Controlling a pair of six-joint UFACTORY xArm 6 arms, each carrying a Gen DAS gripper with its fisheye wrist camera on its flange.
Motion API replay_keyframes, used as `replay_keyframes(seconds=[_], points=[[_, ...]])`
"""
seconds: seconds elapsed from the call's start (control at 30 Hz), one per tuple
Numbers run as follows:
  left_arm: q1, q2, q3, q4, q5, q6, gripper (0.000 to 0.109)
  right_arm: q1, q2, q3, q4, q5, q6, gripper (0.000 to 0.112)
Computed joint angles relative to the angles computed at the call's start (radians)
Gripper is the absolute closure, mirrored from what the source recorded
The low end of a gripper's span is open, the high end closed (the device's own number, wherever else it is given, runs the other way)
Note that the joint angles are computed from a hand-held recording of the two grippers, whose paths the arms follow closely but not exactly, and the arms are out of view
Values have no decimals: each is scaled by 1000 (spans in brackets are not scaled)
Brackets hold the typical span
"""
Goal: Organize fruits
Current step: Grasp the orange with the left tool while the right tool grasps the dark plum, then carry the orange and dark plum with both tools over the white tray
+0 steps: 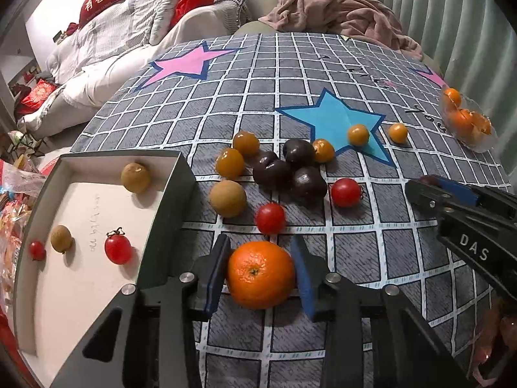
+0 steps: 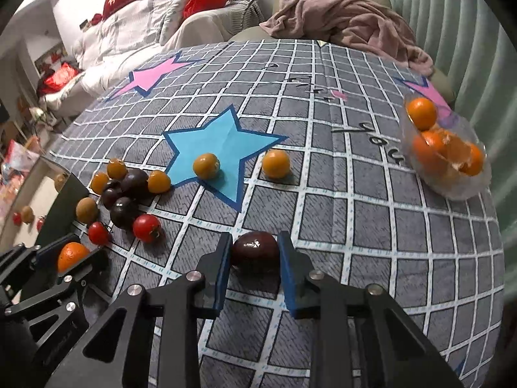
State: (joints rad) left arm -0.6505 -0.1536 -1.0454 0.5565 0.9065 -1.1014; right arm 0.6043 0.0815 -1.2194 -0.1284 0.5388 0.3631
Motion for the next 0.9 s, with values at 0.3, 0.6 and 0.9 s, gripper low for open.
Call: replay_keyframes(seconds=[0.3, 0.6, 0.9], points=[[-36, -98, 110, -11, -69, -19, 68, 1, -145, 176, 82, -47, -34, 82], [-103, -141, 136, 30, -9, -62, 68, 20, -285, 338, 142, -94, -12, 81], [-116, -189, 171, -7, -7, -57, 68, 48, -324, 348, 118, -41, 30, 81]])
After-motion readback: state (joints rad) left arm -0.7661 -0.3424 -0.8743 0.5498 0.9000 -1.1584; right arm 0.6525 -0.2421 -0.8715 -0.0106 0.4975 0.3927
